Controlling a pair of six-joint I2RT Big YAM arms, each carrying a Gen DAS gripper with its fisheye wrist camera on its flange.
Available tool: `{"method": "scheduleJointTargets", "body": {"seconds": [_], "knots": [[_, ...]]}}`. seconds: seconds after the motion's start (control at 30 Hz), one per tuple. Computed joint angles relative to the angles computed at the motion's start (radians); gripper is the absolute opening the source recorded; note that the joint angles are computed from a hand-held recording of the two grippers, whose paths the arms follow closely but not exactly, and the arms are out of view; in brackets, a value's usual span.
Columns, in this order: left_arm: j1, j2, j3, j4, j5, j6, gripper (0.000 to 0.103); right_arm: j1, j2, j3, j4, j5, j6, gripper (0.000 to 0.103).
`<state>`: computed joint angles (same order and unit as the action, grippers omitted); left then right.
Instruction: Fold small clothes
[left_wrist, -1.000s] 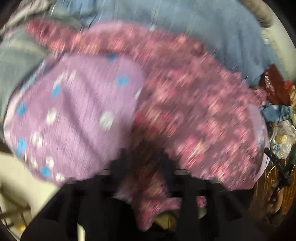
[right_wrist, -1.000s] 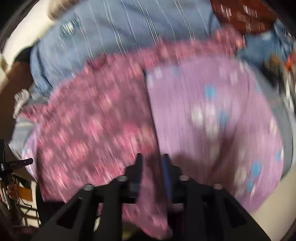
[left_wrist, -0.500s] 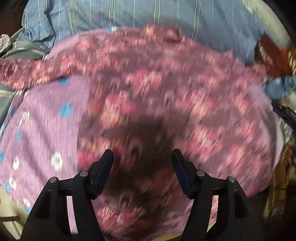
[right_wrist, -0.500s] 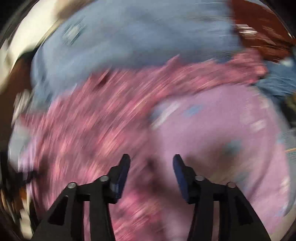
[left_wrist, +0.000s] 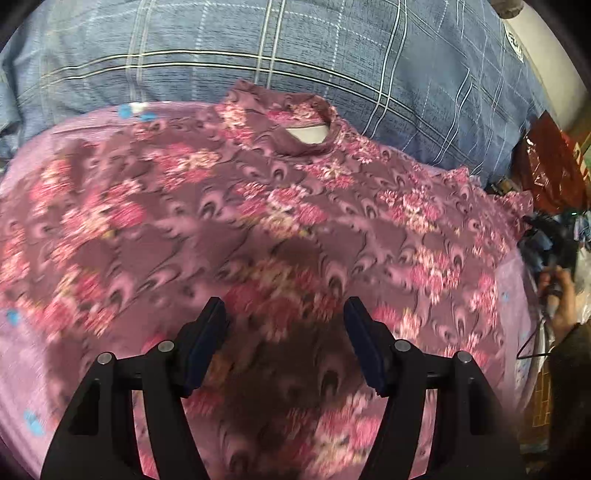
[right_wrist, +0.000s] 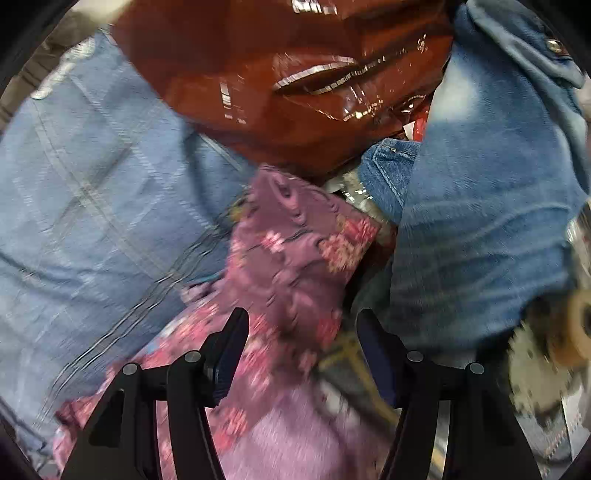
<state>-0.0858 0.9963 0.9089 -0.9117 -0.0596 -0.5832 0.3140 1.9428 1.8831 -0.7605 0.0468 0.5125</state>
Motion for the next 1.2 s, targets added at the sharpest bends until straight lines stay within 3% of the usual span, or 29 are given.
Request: {"method": "scheduleJointTargets", "body": {"seconds": [0.13,0.2,0.23,0.27,0.4,0.5,0.67,0.87,1.13,1.2], "knots": [[0.026,0.009,-0.023,0.058,0.031,0.014,0.066,0.001,0.067,0.066,-0.019,0.034,0.013,0.063],[0.038,0.008,-0.029,0.067,0.042,0.026,0.066,-0.003,0.06,0.042,0.028,0.04,0.003,0.045],[0.041,0.003,-0.033,0.072,0.034,0.028,0.066,-0.006,0.061,0.042,0.031,0.022,0.003,0.017],[0.042,-0.003,-0.038,0.076,0.015,0.025,0.066,-0.009,0.065,0.051,0.018,0.001,0.007,0.012],[0.066,-0.005,-0.036,0.06,-0.011,0.024,0.066,0.025,-0.006,-0.023,0.085,0.083,-0.028,0.009],[0.091,-0.007,-0.034,0.039,-0.038,0.006,0.066,0.074,-0.059,-0.059,0.104,0.097,-0.071,0.009],[0.148,-0.026,-0.049,0.02,0.012,-0.01,0.066,0.182,-0.093,-0.052,0.084,0.032,-0.148,0.009],[0.196,-0.075,-0.067,0.001,0.09,-0.003,0.066,0.352,-0.079,-0.026,0.046,-0.055,-0.172,0.009],[0.326,-0.159,-0.087,0.008,0.22,0.001,0.066,0.551,0.029,0.054,-0.034,-0.185,-0.205,0.01],[0.352,-0.171,-0.094,0.013,0.263,0.003,0.066,0.592,0.064,0.081,-0.094,-0.228,-0.223,0.014]]}}
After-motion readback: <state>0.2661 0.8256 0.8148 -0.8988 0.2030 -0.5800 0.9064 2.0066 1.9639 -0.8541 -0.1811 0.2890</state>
